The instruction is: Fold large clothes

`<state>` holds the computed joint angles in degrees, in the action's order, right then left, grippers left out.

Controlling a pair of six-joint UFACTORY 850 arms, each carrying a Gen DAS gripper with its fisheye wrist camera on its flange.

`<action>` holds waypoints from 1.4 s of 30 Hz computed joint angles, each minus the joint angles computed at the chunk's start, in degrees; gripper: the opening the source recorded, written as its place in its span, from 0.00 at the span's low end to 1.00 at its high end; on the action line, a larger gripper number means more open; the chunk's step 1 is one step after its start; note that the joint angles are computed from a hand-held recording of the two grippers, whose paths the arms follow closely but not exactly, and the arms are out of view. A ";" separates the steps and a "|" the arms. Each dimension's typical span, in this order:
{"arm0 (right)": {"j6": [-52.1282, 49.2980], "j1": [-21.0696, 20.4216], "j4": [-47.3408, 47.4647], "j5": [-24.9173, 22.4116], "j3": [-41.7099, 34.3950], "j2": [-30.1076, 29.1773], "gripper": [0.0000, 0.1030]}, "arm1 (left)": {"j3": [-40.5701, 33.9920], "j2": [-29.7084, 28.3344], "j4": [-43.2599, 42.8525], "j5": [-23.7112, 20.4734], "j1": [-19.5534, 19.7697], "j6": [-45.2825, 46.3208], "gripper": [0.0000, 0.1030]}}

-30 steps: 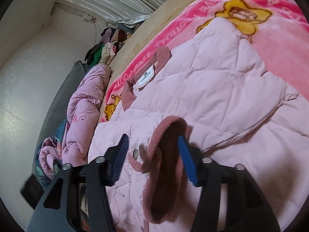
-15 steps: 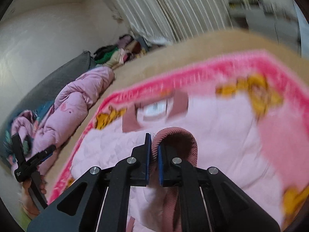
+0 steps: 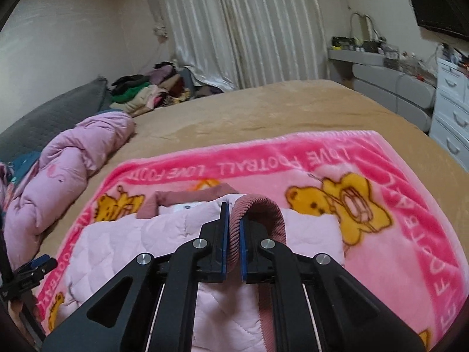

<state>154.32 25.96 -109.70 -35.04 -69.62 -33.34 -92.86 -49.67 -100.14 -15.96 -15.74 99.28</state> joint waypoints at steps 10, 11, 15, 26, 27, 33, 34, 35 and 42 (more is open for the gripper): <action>1.40 -0.62 2.04 1.75 -1.14 -2.73 0.05 | -1.06 -1.72 4.57 -3.50 -0.49 -2.20 0.49; 1.41 -0.71 2.08 1.99 -1.32 -2.93 0.05 | -1.08 -1.79 4.92 -3.34 -0.67 -2.08 0.47; 1.14 -0.95 2.67 3.01 -1.87 -3.42 0.08 | -2.40 -3.01 11.19 -3.19 -1.12 -7.73 0.44; -0.99 2.67 5.17 -3.47 0.11 -1.38 0.41 | -4.69 -5.33 24.23 -1.46 -2.07 -18.95 0.44; -1.08 3.06 4.66 -3.33 0.15 -1.28 0.41 | -4.92 -5.49 25.76 -1.39 -2.13 -20.46 0.44; -5.99 5.28 4.84 -0.31 -2.58 -3.07 0.44 | -5.52 -6.29 33.16 -0.35 -2.65 -27.35 0.45; -6.96 5.52 5.21 0.65 -3.43 -3.65 0.46 | -5.70 -6.50 34.04 -0.41 -2.67 -28.22 0.45; -8.65 5.84 6.11 1.60 -4.61 -4.47 0.47 | -5.78 -6.66 34.52 -0.54 -2.65 -28.70 0.45; -24.36 7.10 17.07 4.91 -13.46 -10.57 0.61 | -6.13 -7.10 35.16 -0.65 -2.58 -29.11 0.45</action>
<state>129.96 33.06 -92.63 -30.12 -83.07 -43.91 -98.99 -56.77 -64.98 -16.60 -18.32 70.17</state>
